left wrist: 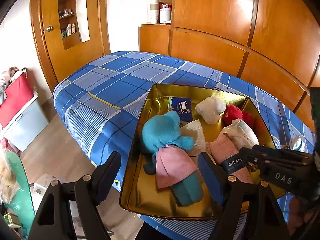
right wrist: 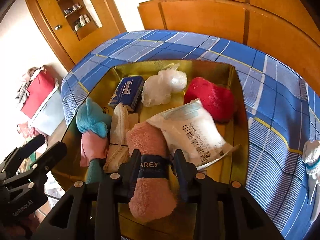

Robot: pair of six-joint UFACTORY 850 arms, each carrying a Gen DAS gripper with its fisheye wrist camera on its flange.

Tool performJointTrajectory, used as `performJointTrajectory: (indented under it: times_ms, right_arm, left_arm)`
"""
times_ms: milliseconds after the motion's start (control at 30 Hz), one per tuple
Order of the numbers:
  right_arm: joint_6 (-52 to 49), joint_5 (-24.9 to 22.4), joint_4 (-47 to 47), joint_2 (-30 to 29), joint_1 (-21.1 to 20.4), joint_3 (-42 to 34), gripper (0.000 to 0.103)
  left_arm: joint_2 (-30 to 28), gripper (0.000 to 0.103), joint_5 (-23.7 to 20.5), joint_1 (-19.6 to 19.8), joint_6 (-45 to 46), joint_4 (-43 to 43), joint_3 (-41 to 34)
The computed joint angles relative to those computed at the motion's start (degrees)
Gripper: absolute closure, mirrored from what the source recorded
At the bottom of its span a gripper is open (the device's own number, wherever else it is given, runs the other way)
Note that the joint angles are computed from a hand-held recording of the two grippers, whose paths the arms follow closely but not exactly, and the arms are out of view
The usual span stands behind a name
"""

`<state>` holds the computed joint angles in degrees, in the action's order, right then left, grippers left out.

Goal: Organize soft objects
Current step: 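Carry the pink rolled dishcloth into the gold tray and open the right gripper, then grasp the white knitted toy with the left gripper while the right approaches the white sponge block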

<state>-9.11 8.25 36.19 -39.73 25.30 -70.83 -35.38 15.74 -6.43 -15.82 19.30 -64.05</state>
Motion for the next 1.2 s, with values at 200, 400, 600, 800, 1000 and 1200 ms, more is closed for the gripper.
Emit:
performJointTrajectory:
  times_ms: [200,400,600,800,1000,1200]
  right_arm:
    - [1.3,2.4,-0.6,1.8,-0.1,2.3,0.067]
    - [1.2,4.5,0.4,3.5,-0.3,4.6,0.066]
    - [1.7,6.5,0.7,5.8,-1.0,7.7,0.066]
    - [-0.5,9.3,3.5,9.2,-2.4,12.3,0.066]
    - [-3.2,11.7,7.5,13.4,-5.5,18.2,0.066]
    - [-4.9,13.9,12.1,18.4,-11.2,25.5,0.066]
  left_arm:
    - [0.5,0.024,0.3,-0.6,1.6,-0.9,0.7]
    - [0.9,0.024,0.4,-1.3,3.1,-1.6,1.1]
    - [1.5,0.024,0.8,-2.3,4.9,-2.2,1.7]
    - [1.9,0.024,0.8,-3.6,6.2,-2.2,1.9]
    - [2.2,0.024,0.6,-5.5,5.8,0.3,1.5]
    - [2.7,0.024,0.7,-8.3,2.9,6.1,0.9]
